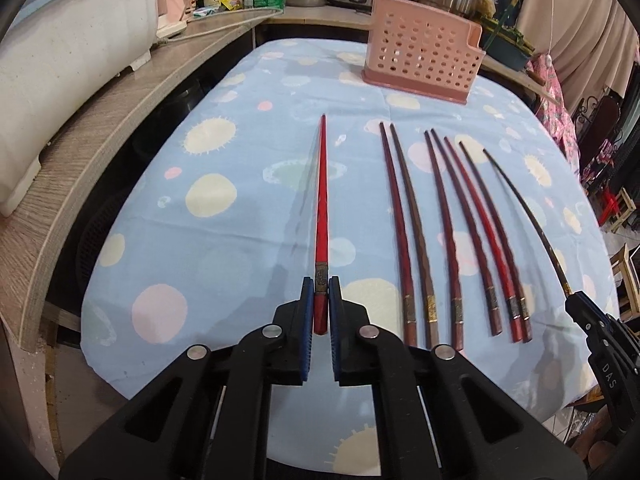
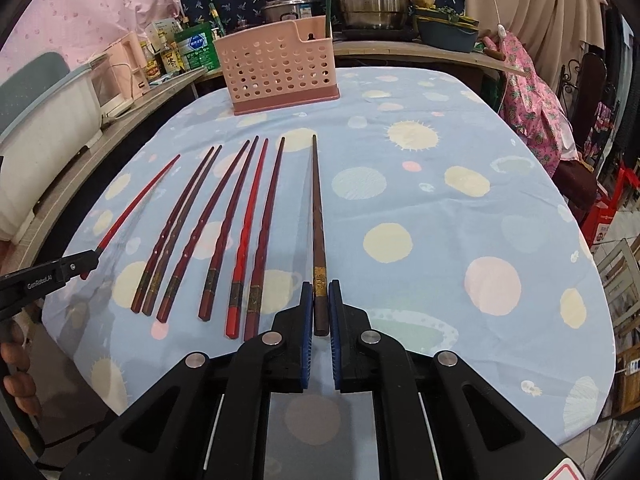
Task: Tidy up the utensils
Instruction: 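Grasp a red chopstick with the left tool while the right tool grasps a brown chopstick, then lift the red and brown chopsticks and lower them into the pink holder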
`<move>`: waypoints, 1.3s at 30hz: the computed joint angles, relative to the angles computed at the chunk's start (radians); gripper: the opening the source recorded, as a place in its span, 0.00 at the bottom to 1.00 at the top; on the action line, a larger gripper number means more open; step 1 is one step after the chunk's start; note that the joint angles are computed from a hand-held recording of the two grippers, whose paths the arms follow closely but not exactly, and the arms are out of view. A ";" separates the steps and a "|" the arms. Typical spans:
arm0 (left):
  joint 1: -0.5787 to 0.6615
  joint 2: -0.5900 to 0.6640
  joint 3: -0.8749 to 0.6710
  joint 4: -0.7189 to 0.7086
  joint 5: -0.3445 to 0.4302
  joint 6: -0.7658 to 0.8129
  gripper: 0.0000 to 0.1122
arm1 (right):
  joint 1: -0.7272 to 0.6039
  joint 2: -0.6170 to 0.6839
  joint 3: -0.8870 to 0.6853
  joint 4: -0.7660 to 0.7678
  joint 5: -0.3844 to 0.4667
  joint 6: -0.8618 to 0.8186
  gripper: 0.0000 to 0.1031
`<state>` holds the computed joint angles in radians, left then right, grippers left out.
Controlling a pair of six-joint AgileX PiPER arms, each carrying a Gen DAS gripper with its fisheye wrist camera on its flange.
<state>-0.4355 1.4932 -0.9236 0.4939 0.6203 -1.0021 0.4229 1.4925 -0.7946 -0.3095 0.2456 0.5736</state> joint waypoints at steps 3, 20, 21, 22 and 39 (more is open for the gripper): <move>0.010 -0.038 -0.025 -0.017 0.021 0.027 0.06 | -0.024 -0.036 -0.022 0.074 0.014 -0.072 0.07; 0.084 -0.046 -0.357 -0.015 0.111 0.152 0.06 | -0.190 -0.051 -0.375 0.463 0.088 -0.468 0.07; 0.090 -0.035 -0.376 -0.018 0.110 0.162 0.06 | -0.196 -0.037 -0.400 0.477 0.094 -0.478 0.07; 0.102 -0.019 -0.403 -0.024 0.106 0.177 0.06 | -0.201 -0.020 -0.427 0.482 0.099 -0.482 0.07; 0.202 0.319 -1.078 -0.158 0.228 0.404 0.06 | -0.239 0.283 -0.966 0.670 0.211 -0.598 0.07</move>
<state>-0.2331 1.8123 -2.0012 0.3360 0.8481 -0.5980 0.1840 1.7754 -1.7608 0.3610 0.4567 -0.0248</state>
